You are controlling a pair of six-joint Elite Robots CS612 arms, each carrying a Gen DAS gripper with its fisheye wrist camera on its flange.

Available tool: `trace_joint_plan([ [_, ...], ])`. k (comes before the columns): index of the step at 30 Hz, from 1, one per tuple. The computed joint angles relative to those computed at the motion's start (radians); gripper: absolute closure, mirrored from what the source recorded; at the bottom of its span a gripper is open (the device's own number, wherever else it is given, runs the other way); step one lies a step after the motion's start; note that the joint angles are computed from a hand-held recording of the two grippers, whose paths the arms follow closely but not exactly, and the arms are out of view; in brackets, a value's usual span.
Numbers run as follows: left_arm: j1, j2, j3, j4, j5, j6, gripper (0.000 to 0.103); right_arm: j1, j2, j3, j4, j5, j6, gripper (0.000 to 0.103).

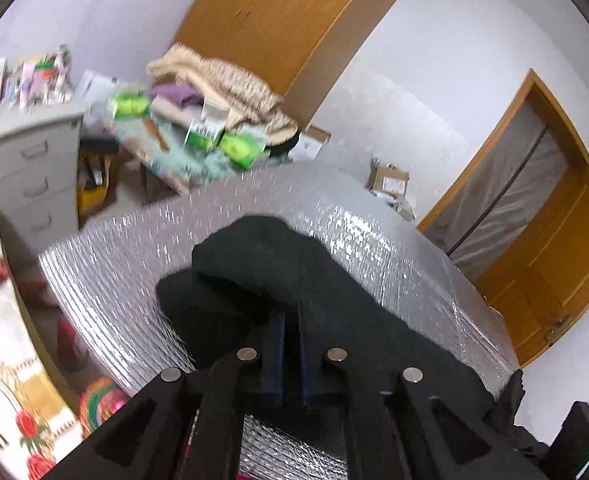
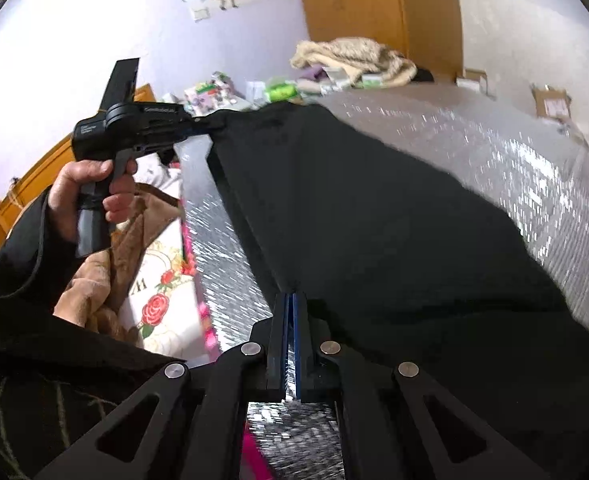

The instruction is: Fold clothes

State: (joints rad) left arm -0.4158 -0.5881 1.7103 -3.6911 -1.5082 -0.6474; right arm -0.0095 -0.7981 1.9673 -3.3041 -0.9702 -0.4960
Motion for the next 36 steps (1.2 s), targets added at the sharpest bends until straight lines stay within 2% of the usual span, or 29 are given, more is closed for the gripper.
trace_joint_plan([
  [2,0.009,0.007,-0.008,0.036,-0.013,-0.014,0.097,0.004,-0.001,0.000,0.003,0.006,-0.020,0.101],
  [5,0.029,0.029,-0.026,0.110,-0.064,-0.071,0.097,0.013,0.014,-0.021,0.070,-0.018,-0.028,0.101],
  [13,0.028,0.024,-0.004,0.092,-0.071,-0.054,0.097,0.001,0.023,-0.031,0.113,0.011,-0.013,0.101],
  [17,0.026,0.008,0.009,0.112,-0.067,-0.065,0.095,0.000,0.014,-0.013,0.066,0.000,-0.006,0.097],
  [19,0.018,-0.006,0.030,0.087,-0.029,-0.061,0.095,-0.013,0.009,0.003,0.023,-0.003,0.020,0.094],
  [23,-0.012,-0.035,0.070,0.042,0.127,-0.033,0.095,-0.054,0.005,0.042,-0.113,-0.004,0.141,0.090],
  [27,-0.025,-0.043,0.072,0.006,0.156,-0.001,0.095,-0.102,0.011,0.070,-0.245,-0.038,0.311,0.083],
  [28,-0.027,-0.041,0.065,0.003,0.132,0.016,0.095,-0.116,0.016,0.075,-0.278,-0.045,0.367,0.077],
  [30,-0.032,-0.032,0.038,0.021,0.049,0.066,0.095,-0.144,0.025,0.084,-0.343,-0.060,0.487,0.072],
  [33,-0.045,-0.013,-0.011,0.077,-0.090,0.154,0.095,-0.185,0.044,0.093,-0.414,-0.073,0.664,0.070],
  [36,-0.070,0.006,-0.057,0.141,-0.216,0.257,0.095,-0.217,0.055,0.105,-0.464,-0.089,0.789,0.070],
])
